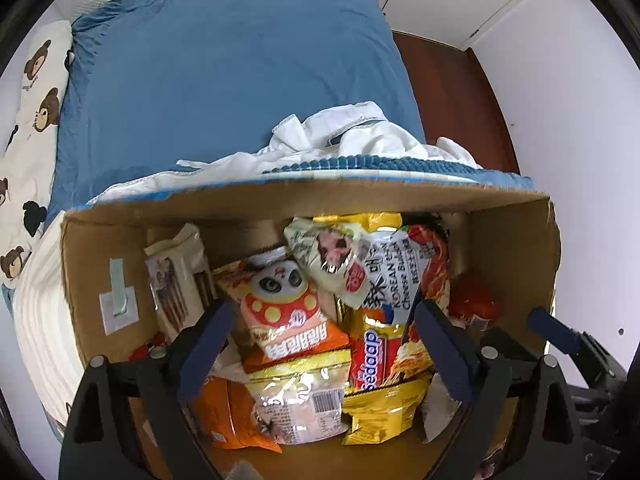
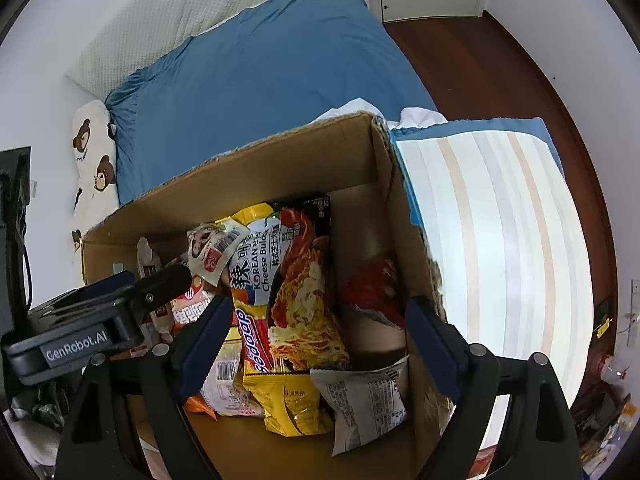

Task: Organize snacks
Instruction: 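Carry both packets into the box and open both tools to release, then lift both tools out of the box toward the remaining snacks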

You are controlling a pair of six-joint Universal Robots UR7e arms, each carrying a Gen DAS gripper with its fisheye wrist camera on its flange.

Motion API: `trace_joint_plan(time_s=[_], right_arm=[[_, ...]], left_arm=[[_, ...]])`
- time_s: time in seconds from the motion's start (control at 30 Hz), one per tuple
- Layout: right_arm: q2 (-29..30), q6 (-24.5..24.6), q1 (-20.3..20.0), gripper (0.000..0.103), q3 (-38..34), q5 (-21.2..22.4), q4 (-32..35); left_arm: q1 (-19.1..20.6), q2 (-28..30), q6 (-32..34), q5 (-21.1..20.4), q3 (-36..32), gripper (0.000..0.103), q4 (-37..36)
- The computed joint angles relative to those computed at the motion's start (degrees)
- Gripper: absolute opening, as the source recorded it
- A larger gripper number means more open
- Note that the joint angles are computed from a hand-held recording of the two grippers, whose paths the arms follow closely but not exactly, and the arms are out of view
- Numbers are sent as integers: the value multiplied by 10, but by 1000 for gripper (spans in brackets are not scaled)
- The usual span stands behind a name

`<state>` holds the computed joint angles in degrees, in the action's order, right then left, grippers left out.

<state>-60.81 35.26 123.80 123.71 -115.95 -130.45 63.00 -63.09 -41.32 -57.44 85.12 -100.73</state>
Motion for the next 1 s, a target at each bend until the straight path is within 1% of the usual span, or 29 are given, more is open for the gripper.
trace_joint_plan(time_s=[0.13,0.3,0.47,0.7,0.9,0.93,1.0], right_arm=[[-4,-2,9,90,8,1,11],[-12,-9,27,90,25,-8,14],[-28,-8,58,90,51,-23,-1],[-59,7,116,90,74,-36,-2],[-101,31,174,90,85,-49,13],[-111,38,189,90,86,-54,19],[-127,47,206,90,85,-57,28]], left_arm=[[-12,-27,-9,18,34,94,-16],[-38,-67,-24,62,91,94,-35],[-74,-113,-38,118,159,94,-48],[-129,-180,-64,173,241,94,-66],[-181,-232,-110,211,294,94,-58],[-192,-242,-120,219,301,94,-53],[-214,-259,-144,234,313,94,-35]])
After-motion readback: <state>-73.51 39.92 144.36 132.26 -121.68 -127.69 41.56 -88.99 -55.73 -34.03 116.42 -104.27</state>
